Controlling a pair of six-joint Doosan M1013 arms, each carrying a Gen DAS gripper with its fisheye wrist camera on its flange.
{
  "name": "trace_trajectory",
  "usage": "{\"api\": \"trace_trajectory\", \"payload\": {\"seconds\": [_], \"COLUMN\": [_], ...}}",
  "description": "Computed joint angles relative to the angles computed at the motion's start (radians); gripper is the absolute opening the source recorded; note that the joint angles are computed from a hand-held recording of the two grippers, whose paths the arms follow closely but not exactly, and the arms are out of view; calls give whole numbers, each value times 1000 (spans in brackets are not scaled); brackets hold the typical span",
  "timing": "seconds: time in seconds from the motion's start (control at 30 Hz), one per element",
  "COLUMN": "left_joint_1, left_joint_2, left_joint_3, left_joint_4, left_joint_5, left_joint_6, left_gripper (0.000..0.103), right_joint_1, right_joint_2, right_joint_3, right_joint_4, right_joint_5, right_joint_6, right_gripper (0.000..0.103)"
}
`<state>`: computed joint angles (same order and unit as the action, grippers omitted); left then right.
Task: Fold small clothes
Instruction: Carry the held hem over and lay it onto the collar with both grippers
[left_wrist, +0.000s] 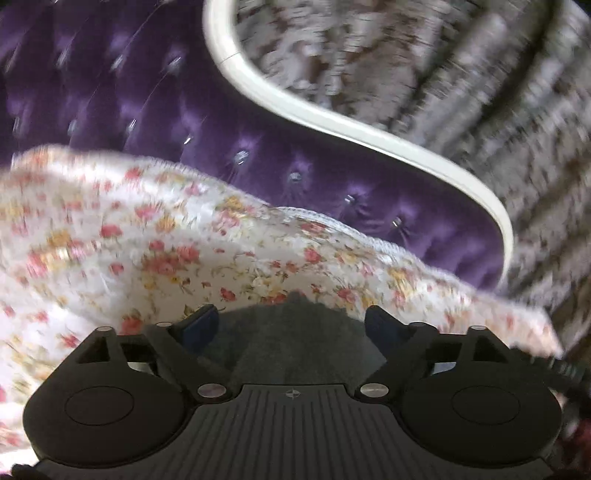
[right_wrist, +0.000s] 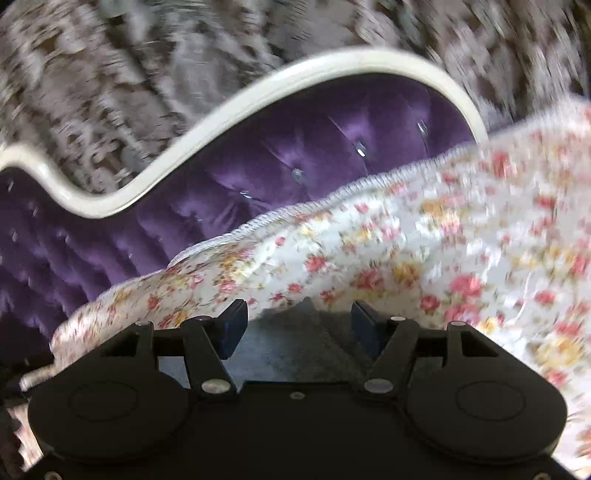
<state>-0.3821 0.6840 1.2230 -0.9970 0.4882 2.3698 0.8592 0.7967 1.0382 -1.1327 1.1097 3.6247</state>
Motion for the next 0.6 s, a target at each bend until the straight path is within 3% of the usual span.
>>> {"api": "trace_trajectory", "payload": {"seconds": [0.17, 0.27, 0.37, 0.47, 0.6], "left_joint_1": [-26, -40, -46, -54, -48], "left_joint_2": [-45, -48, -28, 0, 11], "left_joint_3": [75, 92, 75, 37, 18], "left_joint_4": [63, 155, 276, 455, 491], "left_joint_5": [-34, -45, -40, -41, -37], "left_joint_6": [145, 134, 31, -134, -177], "left_gripper": [93, 93, 93, 93, 95], "right_joint_1": [23, 21, 8, -7, -14], "right_joint_2": [63, 96, 100, 107, 82], "right_joint_3": [-125, -176, -174, -175, -126], "right_joint_4": [53, 122, 192, 225, 202], "right_joint_5": [14, -14, -42, 16, 30], "right_joint_6": [-308, -456, -490, -476, -372], "right_gripper": [76, 76, 76, 76, 74]}}
